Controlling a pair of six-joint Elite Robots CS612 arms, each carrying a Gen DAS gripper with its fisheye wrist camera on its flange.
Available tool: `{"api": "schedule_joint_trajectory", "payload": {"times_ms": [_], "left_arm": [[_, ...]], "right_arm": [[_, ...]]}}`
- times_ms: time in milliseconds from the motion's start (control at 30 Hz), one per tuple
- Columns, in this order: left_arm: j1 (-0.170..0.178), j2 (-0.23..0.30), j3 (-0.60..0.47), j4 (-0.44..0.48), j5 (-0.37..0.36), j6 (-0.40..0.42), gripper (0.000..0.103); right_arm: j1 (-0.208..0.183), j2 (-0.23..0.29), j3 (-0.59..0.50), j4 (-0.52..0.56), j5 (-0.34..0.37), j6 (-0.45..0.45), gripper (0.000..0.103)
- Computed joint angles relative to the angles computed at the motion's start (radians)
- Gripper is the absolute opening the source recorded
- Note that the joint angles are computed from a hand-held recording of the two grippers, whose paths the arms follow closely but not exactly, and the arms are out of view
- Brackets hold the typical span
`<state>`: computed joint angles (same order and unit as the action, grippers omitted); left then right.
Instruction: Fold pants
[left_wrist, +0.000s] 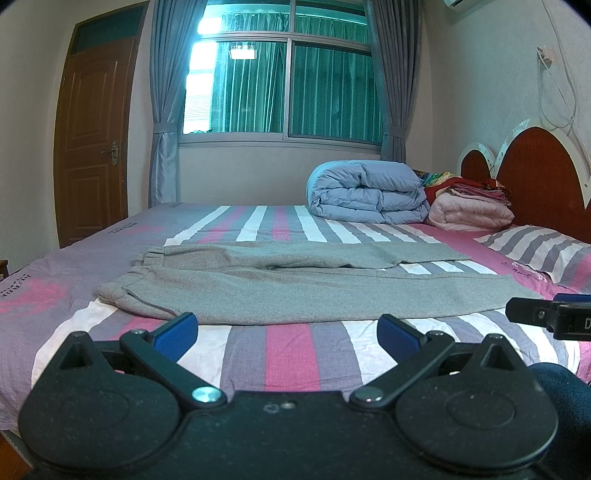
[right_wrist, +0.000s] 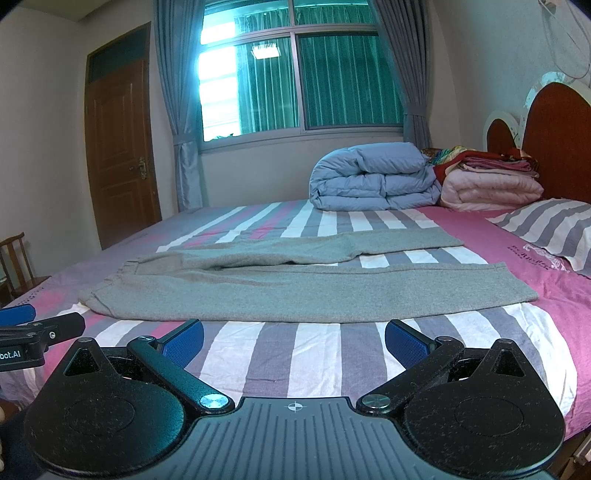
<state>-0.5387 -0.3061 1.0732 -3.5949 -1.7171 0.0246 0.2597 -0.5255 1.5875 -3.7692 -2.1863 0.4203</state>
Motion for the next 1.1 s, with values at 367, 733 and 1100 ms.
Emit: {"api": "schedule_joint_trajectory", "payload": {"times_ms": [367, 733, 1100], "left_arm": [[0.001, 0.004, -0.003, 0.003, 0.003, -0.001, 0.097], [-0.001, -0.01, 0.013, 0.025, 0.052, -0.053, 0.097], [0.087, 0.121, -0.353, 0.373, -0.165, 0.033, 0.097]], "right_arm": [[-0.001, 0.0, 0.001, -0.001, 0.001, -0.001, 0.103], [-0.006, 0.006, 0.004, -0.049, 0.033, -0.006, 0.103], [-0.139, -0.06, 0.043, 0.059, 0.423, -0.059, 0.103]]}}
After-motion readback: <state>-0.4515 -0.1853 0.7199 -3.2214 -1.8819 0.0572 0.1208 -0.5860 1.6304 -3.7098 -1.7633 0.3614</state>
